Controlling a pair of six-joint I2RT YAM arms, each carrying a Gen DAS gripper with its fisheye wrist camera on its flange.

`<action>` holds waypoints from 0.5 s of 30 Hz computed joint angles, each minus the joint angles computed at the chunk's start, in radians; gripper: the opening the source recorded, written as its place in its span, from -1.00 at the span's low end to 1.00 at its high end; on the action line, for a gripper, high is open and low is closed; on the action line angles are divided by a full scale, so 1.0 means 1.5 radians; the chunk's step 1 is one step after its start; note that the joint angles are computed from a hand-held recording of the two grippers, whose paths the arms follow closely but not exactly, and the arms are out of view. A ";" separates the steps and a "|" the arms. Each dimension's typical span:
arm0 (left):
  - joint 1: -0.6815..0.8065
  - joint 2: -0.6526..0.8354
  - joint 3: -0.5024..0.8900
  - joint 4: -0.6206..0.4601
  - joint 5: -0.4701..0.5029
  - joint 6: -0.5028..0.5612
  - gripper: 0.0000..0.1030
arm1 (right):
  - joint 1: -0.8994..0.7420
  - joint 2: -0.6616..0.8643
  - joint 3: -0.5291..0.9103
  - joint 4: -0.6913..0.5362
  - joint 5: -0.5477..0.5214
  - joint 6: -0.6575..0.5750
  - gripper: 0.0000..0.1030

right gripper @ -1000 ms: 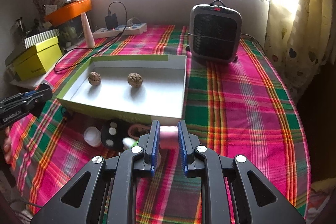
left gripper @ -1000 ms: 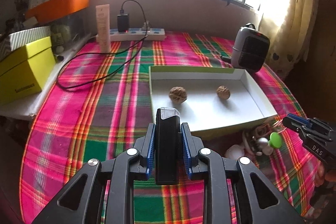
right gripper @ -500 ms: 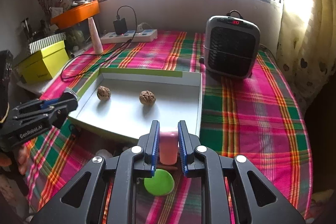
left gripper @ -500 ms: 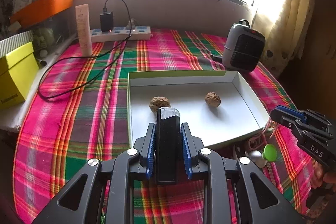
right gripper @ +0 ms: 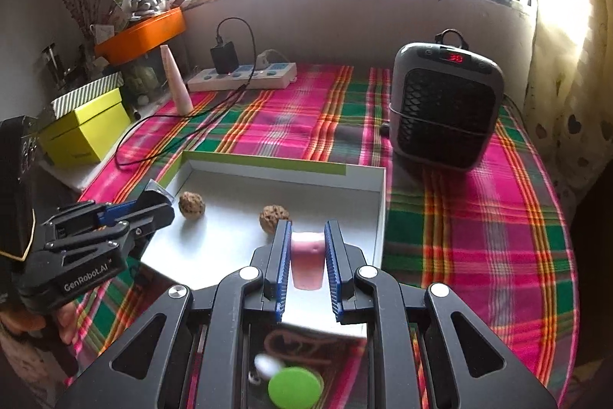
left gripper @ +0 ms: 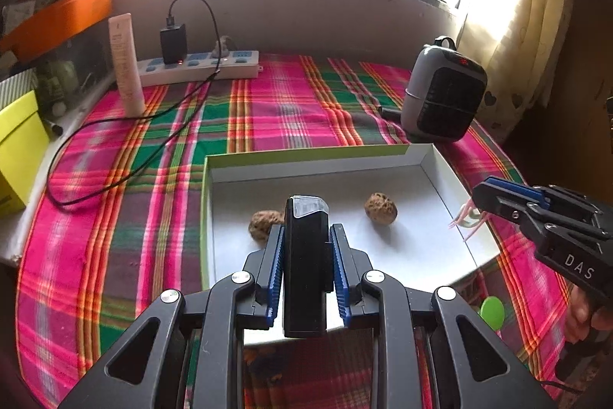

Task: Organize objects
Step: 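Carry the black remote and pink object over the tray with both grippers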

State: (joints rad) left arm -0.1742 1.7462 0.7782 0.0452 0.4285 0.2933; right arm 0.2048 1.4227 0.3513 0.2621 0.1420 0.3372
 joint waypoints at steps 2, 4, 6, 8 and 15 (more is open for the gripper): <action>-0.008 0.011 0.010 0.002 -0.003 -0.005 -0.58 | -0.016 0.022 0.010 0.009 -0.019 -0.006 -0.64; -0.018 0.025 0.022 0.001 -0.009 -0.010 -0.58 | -0.033 0.054 0.030 0.011 -0.042 -0.012 -0.64; -0.027 0.042 0.037 -0.005 -0.015 -0.012 -0.58 | -0.046 0.086 0.054 0.005 -0.059 -0.023 -0.64; -0.033 0.054 0.047 -0.009 -0.017 -0.013 -0.58 | -0.053 0.110 0.071 0.000 -0.064 -0.027 -0.64; -0.056 0.094 0.077 -0.012 -0.038 -0.016 -0.58 | -0.067 0.173 0.124 -0.013 -0.070 -0.050 -0.64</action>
